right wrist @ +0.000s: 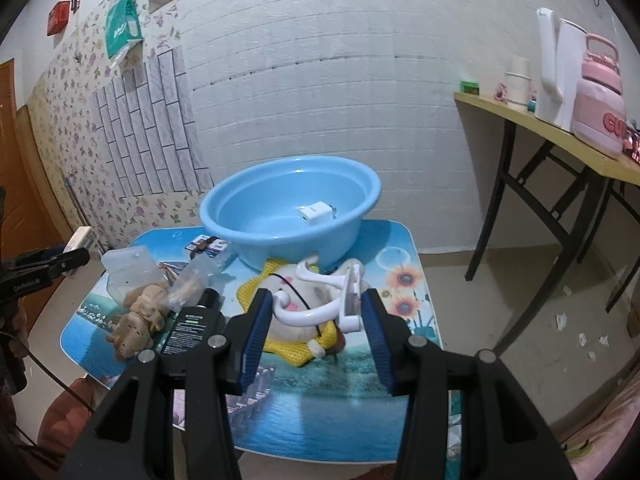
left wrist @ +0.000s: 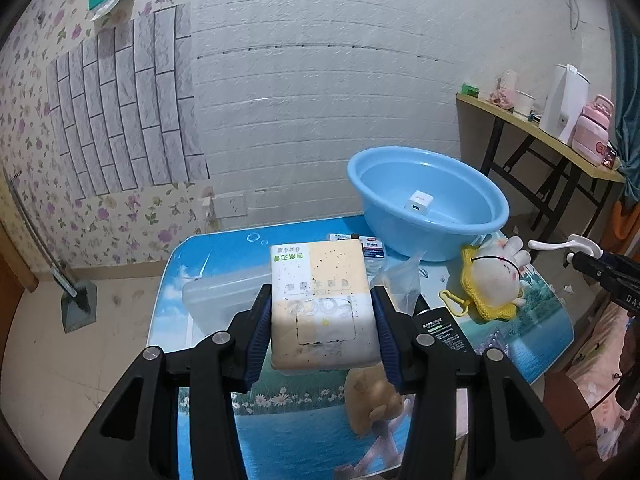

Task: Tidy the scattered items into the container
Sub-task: 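Lift the soap box and white hook and carry them over the basin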

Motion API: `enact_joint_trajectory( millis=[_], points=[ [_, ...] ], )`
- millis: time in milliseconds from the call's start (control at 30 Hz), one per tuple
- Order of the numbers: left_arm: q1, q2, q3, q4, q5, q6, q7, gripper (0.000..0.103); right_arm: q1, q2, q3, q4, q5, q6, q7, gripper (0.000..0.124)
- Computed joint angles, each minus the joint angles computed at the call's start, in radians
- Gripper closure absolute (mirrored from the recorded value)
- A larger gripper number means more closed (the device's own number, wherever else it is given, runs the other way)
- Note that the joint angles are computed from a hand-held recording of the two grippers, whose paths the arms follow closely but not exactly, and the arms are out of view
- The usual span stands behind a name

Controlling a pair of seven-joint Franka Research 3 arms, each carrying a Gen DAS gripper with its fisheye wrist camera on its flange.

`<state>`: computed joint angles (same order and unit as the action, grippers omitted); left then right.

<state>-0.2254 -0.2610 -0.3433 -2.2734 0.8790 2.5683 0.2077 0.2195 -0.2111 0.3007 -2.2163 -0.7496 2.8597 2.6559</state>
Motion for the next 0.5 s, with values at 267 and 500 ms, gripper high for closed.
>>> enact_joint_trajectory(
  millis=[267,500],
  points=[
    [0.000,0.010,0.007,0.005,-0.018,0.002,0.014,0.056,0.008,0.015,-0.011,0.010,0.014,0.005,-0.012,0.079],
    [0.002,0.019,0.011,0.012,-0.016,0.012,0.023,0.056,0.013,0.022,-0.016,0.020,0.010,0.007,-0.010,0.079]
  ],
)
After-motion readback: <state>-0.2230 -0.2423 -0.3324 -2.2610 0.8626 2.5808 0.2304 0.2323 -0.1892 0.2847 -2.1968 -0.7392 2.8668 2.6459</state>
